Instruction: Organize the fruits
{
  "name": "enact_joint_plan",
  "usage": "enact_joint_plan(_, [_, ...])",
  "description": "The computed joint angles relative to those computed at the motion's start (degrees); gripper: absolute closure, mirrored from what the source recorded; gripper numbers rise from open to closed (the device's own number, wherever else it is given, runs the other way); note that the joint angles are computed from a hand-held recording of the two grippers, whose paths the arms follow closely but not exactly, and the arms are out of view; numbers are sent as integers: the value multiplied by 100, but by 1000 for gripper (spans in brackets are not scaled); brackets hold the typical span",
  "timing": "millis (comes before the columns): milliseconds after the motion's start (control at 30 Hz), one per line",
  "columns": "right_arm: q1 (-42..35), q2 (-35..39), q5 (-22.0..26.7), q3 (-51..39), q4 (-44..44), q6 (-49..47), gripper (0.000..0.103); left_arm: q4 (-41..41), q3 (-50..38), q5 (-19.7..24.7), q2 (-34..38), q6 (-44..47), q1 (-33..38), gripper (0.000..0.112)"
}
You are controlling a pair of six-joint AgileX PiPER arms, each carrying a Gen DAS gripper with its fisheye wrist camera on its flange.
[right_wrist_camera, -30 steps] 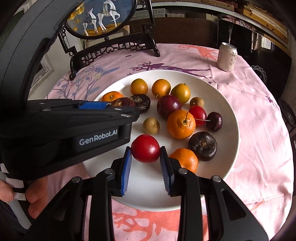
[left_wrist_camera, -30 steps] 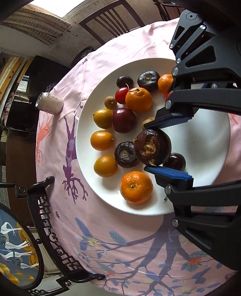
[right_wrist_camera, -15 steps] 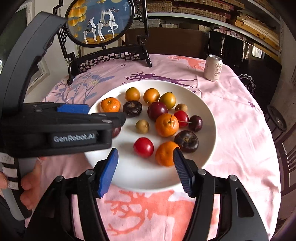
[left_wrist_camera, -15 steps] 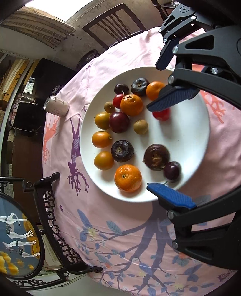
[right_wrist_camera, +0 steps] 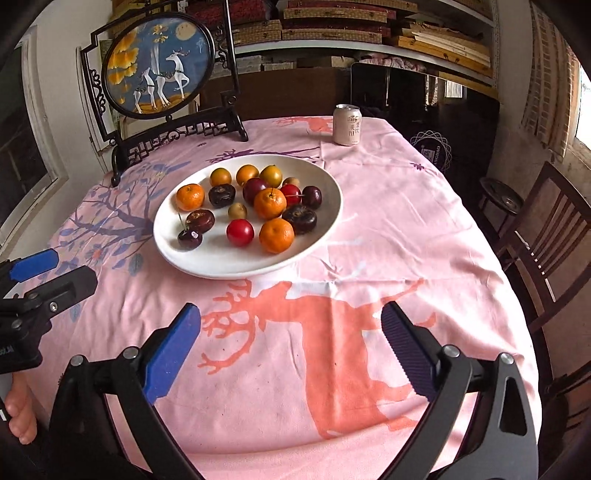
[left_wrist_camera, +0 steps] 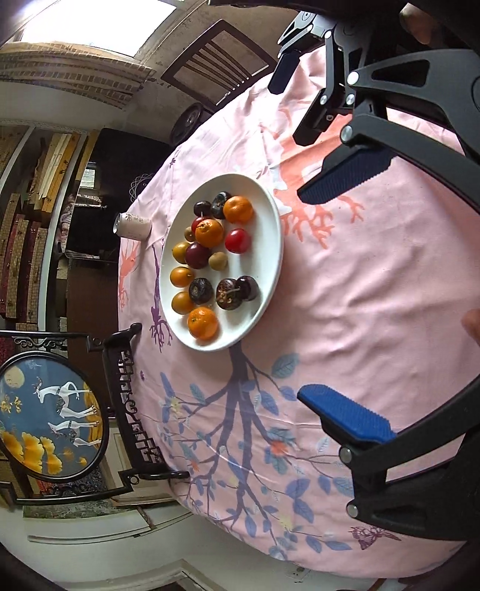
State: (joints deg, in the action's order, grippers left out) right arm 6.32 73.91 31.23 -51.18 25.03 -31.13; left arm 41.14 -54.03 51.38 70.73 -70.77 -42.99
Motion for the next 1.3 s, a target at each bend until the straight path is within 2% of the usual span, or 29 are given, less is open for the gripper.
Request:
enact_joint_plan(167, [99, -166, 91, 148, -139, 96, 5, 312, 105, 403, -124, -439, -463, 13])
enact_joint_plan(433, [217, -476, 167, 240, -226, 186, 5, 454, 144, 693, -238, -720, -793, 13])
enact_joint_plan(1133, [305, -542, 189, 294, -182, 151, 5, 581, 71, 921, -121, -875, -874, 12])
enact_joint_plan(1300, [322, -554, 175, 306, -206, 182, 5, 340, 92, 718, -167, -703, -692, 12])
